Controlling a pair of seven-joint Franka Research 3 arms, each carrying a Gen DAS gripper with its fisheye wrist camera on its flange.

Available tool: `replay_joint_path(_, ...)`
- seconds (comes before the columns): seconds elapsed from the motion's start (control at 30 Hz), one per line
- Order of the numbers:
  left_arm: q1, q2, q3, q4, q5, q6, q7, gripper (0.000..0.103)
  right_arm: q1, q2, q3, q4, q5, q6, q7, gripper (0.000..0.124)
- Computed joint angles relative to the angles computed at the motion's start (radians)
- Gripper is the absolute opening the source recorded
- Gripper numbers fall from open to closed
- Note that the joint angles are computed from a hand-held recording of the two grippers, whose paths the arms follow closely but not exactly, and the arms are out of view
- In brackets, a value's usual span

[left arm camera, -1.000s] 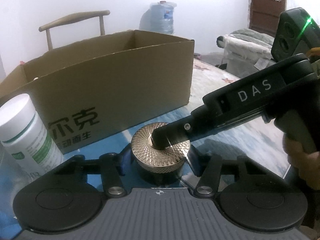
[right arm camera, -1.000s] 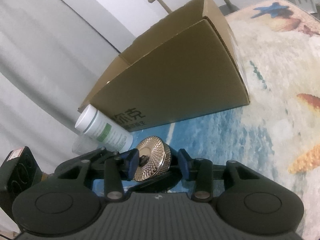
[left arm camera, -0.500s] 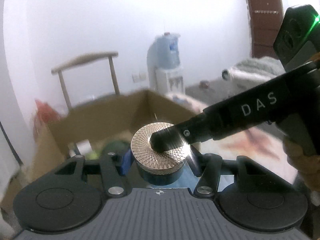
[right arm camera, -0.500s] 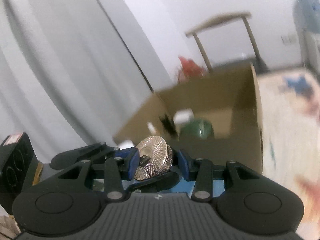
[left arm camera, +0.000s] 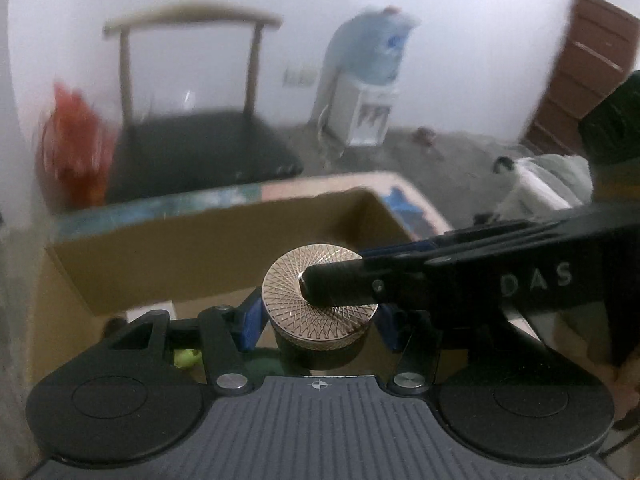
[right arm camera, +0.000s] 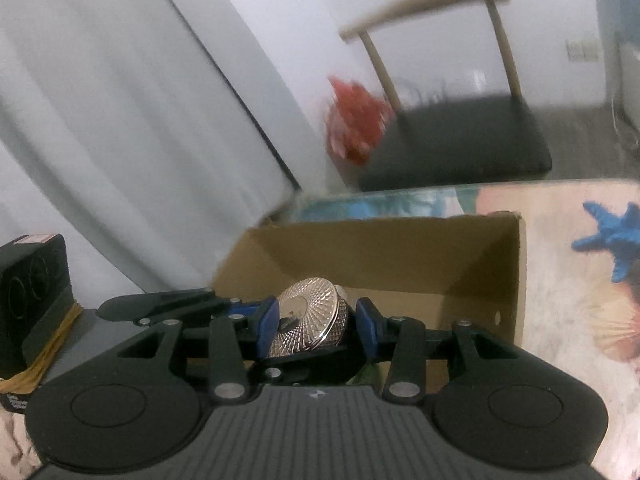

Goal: Organize rigid objects
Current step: 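Carry the gold-lidded jar into the box and open the right tool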

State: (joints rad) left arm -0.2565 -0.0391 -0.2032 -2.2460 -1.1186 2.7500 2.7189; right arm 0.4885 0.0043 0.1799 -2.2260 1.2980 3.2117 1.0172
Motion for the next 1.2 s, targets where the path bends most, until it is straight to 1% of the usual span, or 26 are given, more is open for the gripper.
replay_joint_path(0.07,0.005,0.052,-0.005,0.040,0.091,0.003,-0.102,0.056,-0.013,0.035,-0.040,-0.002,-0.300,-0.049,0.269,0.045)
replay_joint_path(0.13,0.017,0.092,-0.015,0.067,0.159,0.003,-0.184,0.056,-0.027,0.067,-0.062,0.014,-0.474,-0.092,0.417,0.045)
replay_joint_path(0.17,0.022,0.115,-0.021,0.082,0.199,0.004,-0.231,0.056,-0.035,0.087,-0.073,0.033,-0.542,-0.122,0.468,0.045)
replay_joint_path(0.3,0.055,0.171,-0.047,0.124,0.301,-0.001,-0.348,0.056,-0.046,0.140,-0.102,0.085,-0.756,-0.194,0.632,0.046)
replay_joint_path(0.43,0.081,0.219,-0.069,0.170,0.400,-0.022,-0.469,0.056,-0.065,0.164,-0.104,0.113,-0.884,-0.247,0.723,0.046)
replay_joint_path(0.57,0.091,0.244,-0.084,0.187,0.522,-0.018,-0.559,0.056,-0.099,0.184,-0.079,0.137,-0.899,-0.283,0.729,0.045)
replay_joint_path(0.73,0.110,0.272,-0.097,0.221,0.626,-0.074,-0.657,0.059,-0.111,0.210,-0.078,0.163,-0.922,-0.313,0.749,0.045)
replay_joint_path(0.77,0.117,0.278,-0.104,0.225,0.628,-0.076,-0.656,0.061,-0.111,0.213,-0.079,0.165,-0.930,-0.316,0.756,0.045)
replay_joint_path(0.83,0.132,0.276,-0.118,0.223,0.618,-0.075,-0.648,0.073,-0.119,0.216,-0.071,0.166,-0.919,-0.314,0.748,0.045)
replay_joint_path(0.87,0.134,0.271,-0.120,0.219,0.620,-0.070,-0.651,0.081,-0.120,0.216,-0.070,0.165,-0.916,-0.311,0.749,0.045)
replay_joint_path(0.97,0.144,0.250,-0.129,0.208,0.601,-0.066,-0.632,0.084,-0.133,0.207,-0.056,0.157,-0.883,-0.294,0.729,0.045)
replay_joint_path(1.07,0.151,0.216,-0.129,0.188,0.555,-0.068,-0.611,0.091,-0.147,0.187,-0.032,0.139,-0.822,-0.261,0.683,0.045)
replay_joint_path(1.13,0.150,0.187,-0.125,0.170,0.516,-0.064,-0.584,0.093,-0.162,0.150,0.001,0.106,-0.736,-0.217,0.616,0.045)
replay_joint_path(1.2,0.150,0.132,-0.116,0.132,0.447,-0.065,-0.525,0.094,-0.151,0.100,0.012,0.059,-0.688,-0.157,0.579,0.045)
